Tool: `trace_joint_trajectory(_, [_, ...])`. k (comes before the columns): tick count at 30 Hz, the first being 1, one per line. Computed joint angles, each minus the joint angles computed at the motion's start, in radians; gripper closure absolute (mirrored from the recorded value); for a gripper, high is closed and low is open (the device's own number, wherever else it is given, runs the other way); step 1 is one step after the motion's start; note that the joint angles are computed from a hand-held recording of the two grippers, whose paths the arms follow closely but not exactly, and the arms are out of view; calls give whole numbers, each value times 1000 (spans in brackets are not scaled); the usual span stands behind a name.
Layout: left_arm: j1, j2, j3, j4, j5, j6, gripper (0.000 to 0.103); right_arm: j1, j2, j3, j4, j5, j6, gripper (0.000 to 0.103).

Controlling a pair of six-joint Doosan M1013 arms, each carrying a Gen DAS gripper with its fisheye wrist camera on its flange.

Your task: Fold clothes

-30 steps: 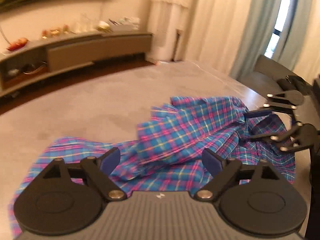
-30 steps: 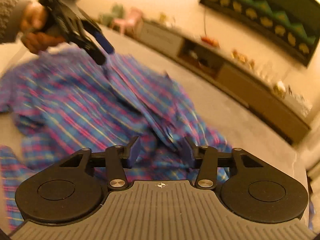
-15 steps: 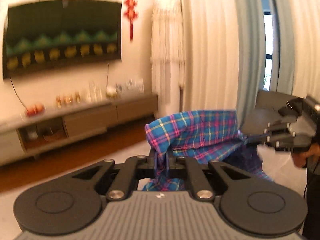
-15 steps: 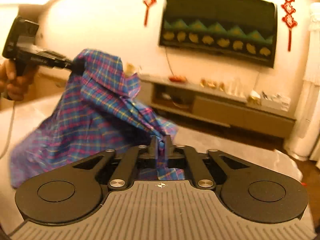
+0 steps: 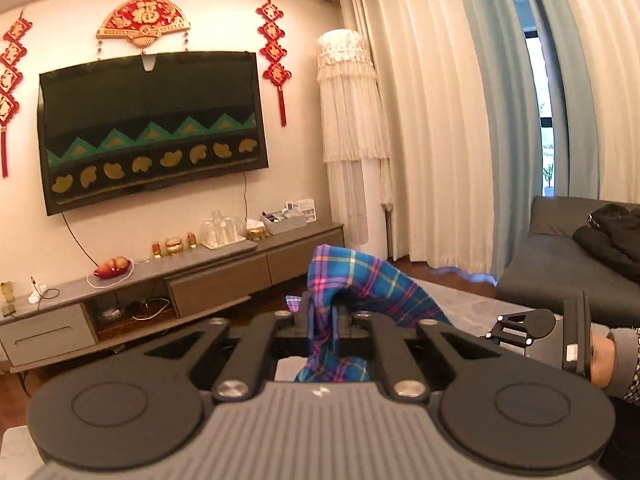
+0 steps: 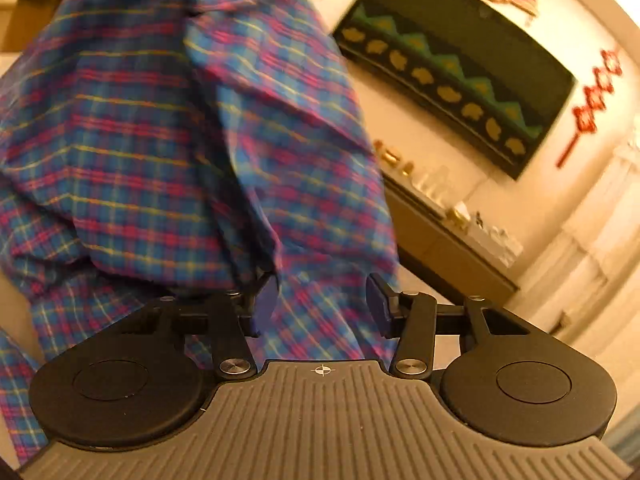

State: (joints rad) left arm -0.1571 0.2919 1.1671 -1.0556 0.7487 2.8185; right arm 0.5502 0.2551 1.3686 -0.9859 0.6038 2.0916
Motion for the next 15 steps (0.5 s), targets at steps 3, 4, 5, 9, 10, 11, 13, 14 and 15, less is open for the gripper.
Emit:
trace_joint_trajectory(3, [7, -18, 9, -22, 2, 10, 95, 30, -56, 74, -193, -76, 257, 18])
trace_joint_trajectory(4, [8, -24, 11, -30, 2, 15, 95, 41, -63, 87, -206, -94, 282, 16])
trace_joint_trajectory(5, [9, -29, 14, -38, 4, 19, 95, 50, -64, 92, -177, -105, 254, 15])
trace_joint_trajectory(9, [8, -52, 35, -78, -3, 51, 95, 72, 6, 38, -37, 25, -44, 38])
trace_joint_trajectory(10, [8, -58, 40, -80, -8, 52, 95, 71, 24, 18, -26, 70, -90, 54])
trace_joint_trajectory(11, [7, -65, 48, -76, -16, 53, 95, 61, 31, -3, 22, 96, -123, 95])
trace_joint_trajectory(13, [7, -87, 72, -78, -47, 67, 95, 46, 8, -2, 2, 80, -43, 103])
trace_joint_trajectory(14, [10, -98, 85, -88, -64, 81, 95, 43, -17, 12, -51, 60, 21, 103])
trace_joint_trajectory(15, [14, -110, 96, -106, -80, 100, 95, 41, -45, 26, -110, 38, 91, 103])
